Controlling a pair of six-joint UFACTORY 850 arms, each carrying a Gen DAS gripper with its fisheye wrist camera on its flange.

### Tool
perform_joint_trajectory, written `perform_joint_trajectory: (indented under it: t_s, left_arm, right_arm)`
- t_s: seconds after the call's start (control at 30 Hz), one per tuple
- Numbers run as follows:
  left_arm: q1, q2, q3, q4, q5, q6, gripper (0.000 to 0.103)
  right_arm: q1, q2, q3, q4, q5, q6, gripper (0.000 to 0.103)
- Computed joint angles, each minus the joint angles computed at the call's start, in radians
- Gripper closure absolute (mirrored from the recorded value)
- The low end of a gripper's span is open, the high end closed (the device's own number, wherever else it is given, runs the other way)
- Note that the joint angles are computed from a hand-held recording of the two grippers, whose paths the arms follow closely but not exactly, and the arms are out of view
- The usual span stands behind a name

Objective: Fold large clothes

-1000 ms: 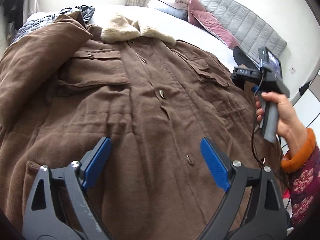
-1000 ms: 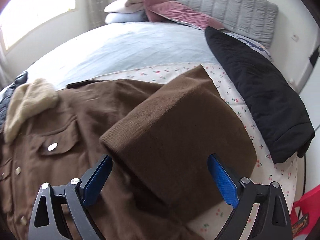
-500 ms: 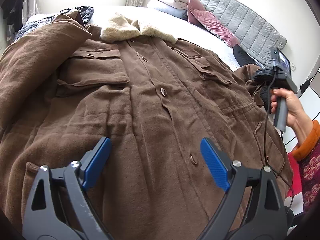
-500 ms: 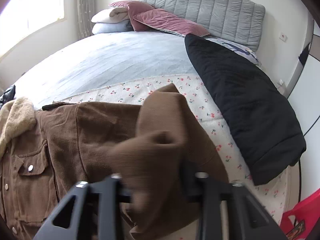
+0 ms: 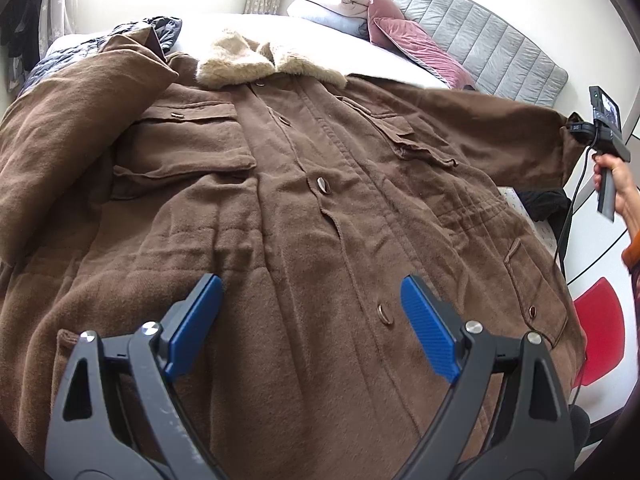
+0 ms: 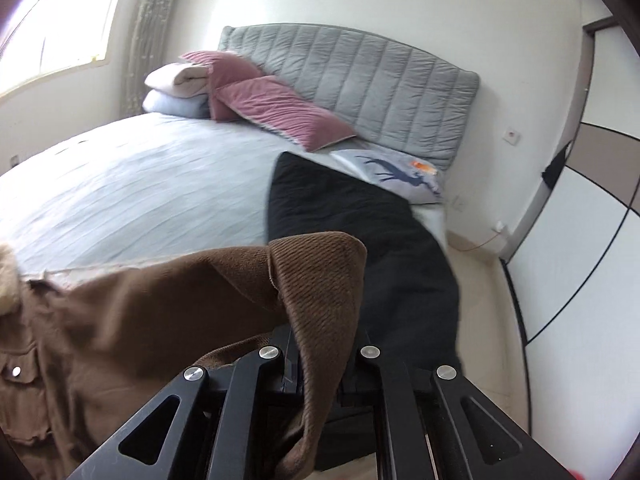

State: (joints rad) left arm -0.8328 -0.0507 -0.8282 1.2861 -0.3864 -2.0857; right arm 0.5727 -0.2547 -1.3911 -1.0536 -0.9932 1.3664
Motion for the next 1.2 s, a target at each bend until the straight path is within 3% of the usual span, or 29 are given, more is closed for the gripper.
perform_joint_trajectory:
  t_s: [0.17, 0.23, 0.33, 0.4, 0.57, 0.63, 0.7, 0.83, 1.03, 1.1, 1.2]
  left_arm:
    - [-0.001, 0.001, -0.006, -0.028, -0.015, 0.039, 0.012]
    - [-0.003, 0.006, -0.008, -0.043, -0.036, 0.063, 0.012]
    - [-0.007, 0.023, -0.008, -0.052, -0.082, 0.091, 0.012]
    - [-0.008, 0.041, -0.003, -0.056, -0.111, 0.105, 0.012]
    - [0.01, 0.104, 0.017, -0.095, -0.201, 0.162, 0.012]
    - [0.026, 0.136, 0.03, -0.111, -0.246, 0.163, 0.012]
    - [0.053, 0.176, 0.048, -0.136, -0.276, 0.168, 0.012]
    - [0.133, 0.217, 0.045, -0.18, -0.304, 0.293, 0.012]
    - [0.298, 0.204, 0.009, -0.231, -0.397, 0.626, 0.012]
    - [0.377, 0.241, 0.047, -0.278, -0.35, 0.661, 0.012]
    - [0.543, 0.323, 0.141, -0.411, -0.14, 0.729, 0.012]
  right_arm:
    - [-0.05, -0.044, -0.048, -0.016, -0.032, -0.119, 0.094]
    - [-0.059, -0.075, -0.063, -0.009, -0.063, -0.161, 0.084]
    - [-0.06, -0.12, -0.066, -0.076, -0.191, -0.146, 0.065]
    - [-0.059, -0.127, -0.053, -0.126, -0.284, -0.096, 0.065]
    - [-0.049, -0.042, -0.012, -0.044, -0.162, -0.136, 0.056]
    - [-0.028, -0.016, 0.002, -0.023, -0.1, -0.178, 0.038]
    - [0.003, -0.002, 0.005, 0.009, -0.046, -0.199, 0.032]
    - [0.059, 0.014, 0.006, 0.11, 0.079, -0.231, 0.029]
    - [0.12, 0.005, 0.011, 0.33, 0.269, -0.359, 0.028]
    - [0.132, 0.001, 0.018, 0.388, 0.309, -0.416, 0.028]
    - [0.161, -0.006, 0.027, 0.429, 0.337, -0.456, 0.028]
